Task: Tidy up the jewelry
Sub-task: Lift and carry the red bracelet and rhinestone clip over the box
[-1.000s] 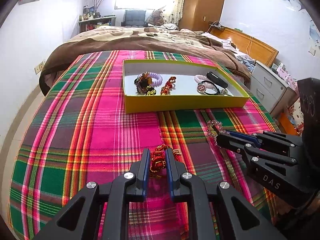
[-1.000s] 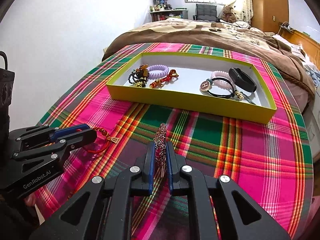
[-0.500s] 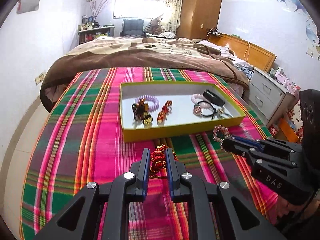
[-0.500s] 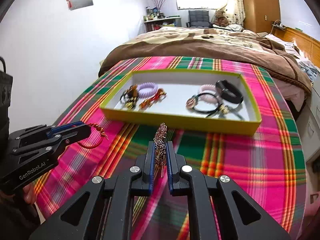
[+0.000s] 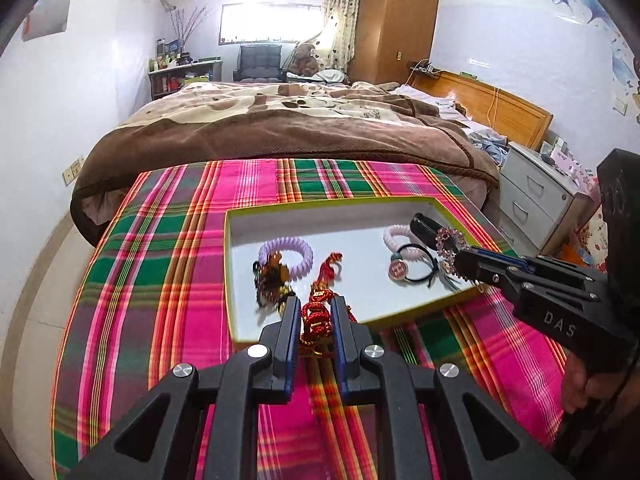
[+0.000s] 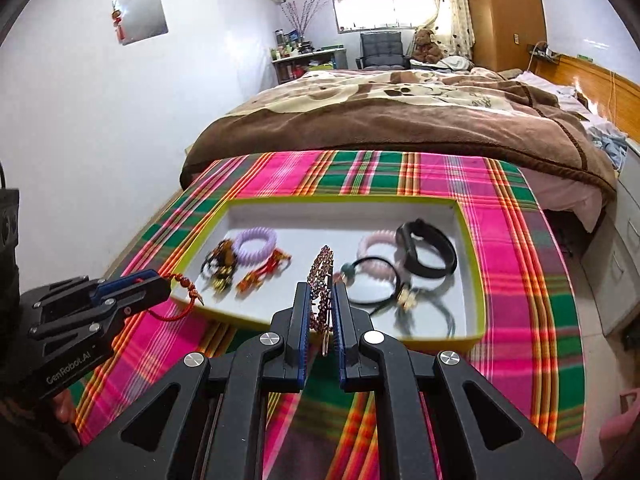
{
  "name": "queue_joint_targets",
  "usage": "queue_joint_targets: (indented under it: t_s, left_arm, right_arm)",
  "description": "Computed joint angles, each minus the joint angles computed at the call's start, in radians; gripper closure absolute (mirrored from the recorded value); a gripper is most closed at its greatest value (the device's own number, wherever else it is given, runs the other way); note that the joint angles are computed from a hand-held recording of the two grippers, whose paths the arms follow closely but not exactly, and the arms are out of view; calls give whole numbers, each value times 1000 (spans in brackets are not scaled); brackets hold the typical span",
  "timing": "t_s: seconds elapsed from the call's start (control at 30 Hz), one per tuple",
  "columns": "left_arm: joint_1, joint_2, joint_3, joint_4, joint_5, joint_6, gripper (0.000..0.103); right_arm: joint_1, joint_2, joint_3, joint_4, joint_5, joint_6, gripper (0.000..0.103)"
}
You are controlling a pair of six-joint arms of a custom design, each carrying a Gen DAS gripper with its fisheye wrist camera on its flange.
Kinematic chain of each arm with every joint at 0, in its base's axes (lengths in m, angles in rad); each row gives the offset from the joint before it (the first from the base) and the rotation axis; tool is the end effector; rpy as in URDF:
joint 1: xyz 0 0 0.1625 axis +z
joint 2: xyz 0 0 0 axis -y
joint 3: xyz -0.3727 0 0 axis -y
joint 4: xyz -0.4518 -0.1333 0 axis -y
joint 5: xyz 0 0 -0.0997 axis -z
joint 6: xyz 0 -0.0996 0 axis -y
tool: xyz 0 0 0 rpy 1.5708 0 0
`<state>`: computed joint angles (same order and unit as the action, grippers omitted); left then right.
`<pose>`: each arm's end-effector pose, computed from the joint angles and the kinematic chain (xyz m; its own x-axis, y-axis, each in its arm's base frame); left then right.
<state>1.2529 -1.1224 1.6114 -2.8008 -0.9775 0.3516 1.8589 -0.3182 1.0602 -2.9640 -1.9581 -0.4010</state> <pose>-0.0361 -0.7142 0.2925 -0.7707 0.1481 -0.6197 0.5284 0.6922 -0.4917 0.3254 -0.7611 -0.0391 -0.7890 -0.3378 0.5132 -0.5800 0.6851 -0.4408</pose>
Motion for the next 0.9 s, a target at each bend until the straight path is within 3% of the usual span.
queue_joint_targets:
  t_s: [0.73, 0.9]
  left_arm:
    - [54, 225, -286, 138, -25, -6, 88]
    - [63, 240, -308, 168, -36, -28, 88]
  right_arm:
    - [-36, 375, -672, 421, -35, 29, 92]
    - [-39, 426, -762, 474, -43, 36, 92]
